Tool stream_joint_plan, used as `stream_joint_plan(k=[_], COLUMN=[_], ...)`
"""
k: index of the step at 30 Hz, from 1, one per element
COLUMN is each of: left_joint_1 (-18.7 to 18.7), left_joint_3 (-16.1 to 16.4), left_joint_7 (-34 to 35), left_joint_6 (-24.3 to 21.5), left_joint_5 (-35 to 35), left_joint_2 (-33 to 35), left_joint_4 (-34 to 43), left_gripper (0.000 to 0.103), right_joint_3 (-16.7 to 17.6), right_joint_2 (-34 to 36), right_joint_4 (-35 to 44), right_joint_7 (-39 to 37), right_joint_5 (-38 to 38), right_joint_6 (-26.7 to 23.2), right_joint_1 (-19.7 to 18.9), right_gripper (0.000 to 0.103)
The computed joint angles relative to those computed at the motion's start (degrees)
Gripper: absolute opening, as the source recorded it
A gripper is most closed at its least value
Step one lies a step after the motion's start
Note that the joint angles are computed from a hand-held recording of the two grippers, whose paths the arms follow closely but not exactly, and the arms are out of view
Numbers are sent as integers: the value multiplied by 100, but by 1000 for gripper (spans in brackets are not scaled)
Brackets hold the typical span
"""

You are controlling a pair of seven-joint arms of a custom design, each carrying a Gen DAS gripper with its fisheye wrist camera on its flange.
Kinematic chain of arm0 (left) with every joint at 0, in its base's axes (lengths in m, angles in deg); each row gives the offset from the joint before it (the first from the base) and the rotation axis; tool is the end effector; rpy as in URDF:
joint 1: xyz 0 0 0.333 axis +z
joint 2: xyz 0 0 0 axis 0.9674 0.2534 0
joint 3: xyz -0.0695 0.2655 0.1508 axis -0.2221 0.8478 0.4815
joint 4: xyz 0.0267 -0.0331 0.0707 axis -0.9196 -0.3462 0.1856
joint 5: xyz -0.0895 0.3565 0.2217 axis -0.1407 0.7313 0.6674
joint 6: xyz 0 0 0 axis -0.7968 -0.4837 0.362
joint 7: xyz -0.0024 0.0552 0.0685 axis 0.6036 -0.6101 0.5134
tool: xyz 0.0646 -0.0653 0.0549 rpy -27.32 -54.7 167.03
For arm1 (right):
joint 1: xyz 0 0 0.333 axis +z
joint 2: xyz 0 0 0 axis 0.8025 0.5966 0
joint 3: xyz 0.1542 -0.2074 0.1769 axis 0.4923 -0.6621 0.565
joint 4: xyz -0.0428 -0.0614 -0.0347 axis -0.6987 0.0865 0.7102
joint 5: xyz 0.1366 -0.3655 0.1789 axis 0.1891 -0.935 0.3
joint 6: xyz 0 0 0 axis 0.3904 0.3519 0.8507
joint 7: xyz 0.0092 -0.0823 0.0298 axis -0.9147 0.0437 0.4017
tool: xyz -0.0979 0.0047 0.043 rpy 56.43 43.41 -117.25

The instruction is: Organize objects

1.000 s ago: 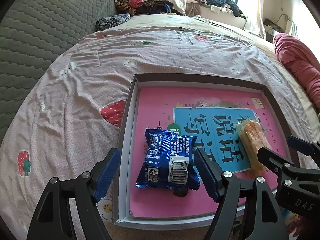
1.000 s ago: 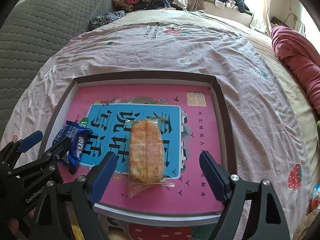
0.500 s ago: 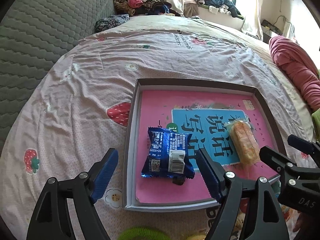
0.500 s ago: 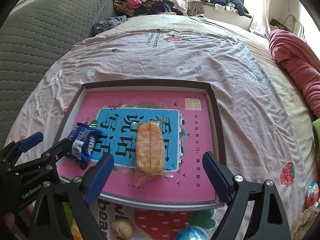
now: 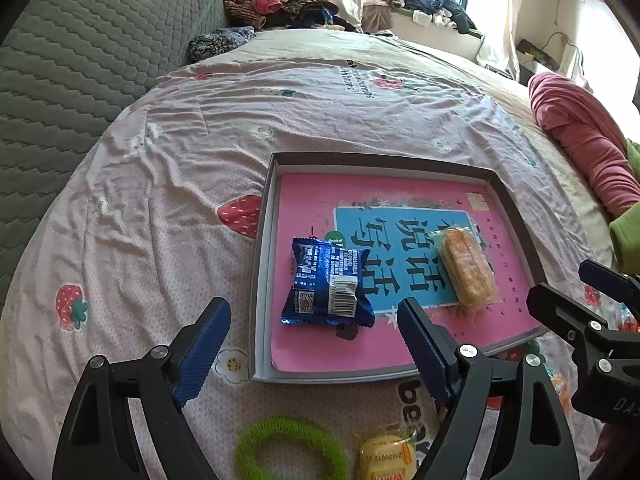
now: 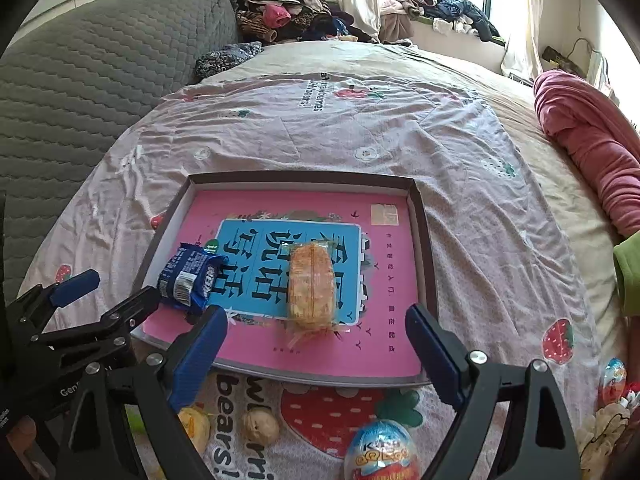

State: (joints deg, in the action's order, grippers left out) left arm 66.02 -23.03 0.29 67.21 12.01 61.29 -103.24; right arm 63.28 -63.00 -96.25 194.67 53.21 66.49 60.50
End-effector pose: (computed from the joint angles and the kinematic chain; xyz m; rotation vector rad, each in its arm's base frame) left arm 0.5846 -0.2207 0.4791 -1.9934 1.7275 -0.5783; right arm 0.5745 0.1199 0.4962 -1.6509 2.0321 -0.5621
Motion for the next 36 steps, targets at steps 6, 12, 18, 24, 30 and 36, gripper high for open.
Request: stream_joint_plan(k=[6, 12, 18, 24, 30, 36], left_joint_1=[-1, -3, -22, -46, -73, -99], left_joint_3=[-11, -27, -61, -86, -126, -168], left_joint_7=[90, 201, 368, 430, 482, 452], left_joint_6=[-24, -25, -77, -74, -89, -169], left_joint_5=[-163, -320, -407, -513, -546, -542], left_joint_2=[-160, -313, -498, -731, -956, -1171], left_joint_4=[-106, -231, -368, -582, -760, -930], left_gripper=[89, 90, 91, 102, 102, 102], right_joint_3=[37, 139, 218, 305, 380, 419], right_joint_2=[-178, -378, -614, -850, -1049, -1326], right_joint_4=[-110, -242, -395, -561, -710, -917], right_joint_7=[34, 116, 92, 66, 59, -22], right_joint_5=[-35, -177, -132, -59, 11, 165], right_joint_6=[-2, -25, -46, -89, -154, -157], right_joint_1=[-14, -61, -104, -142, -183, -186], right_gripper=[91, 93, 94, 96, 96, 97])
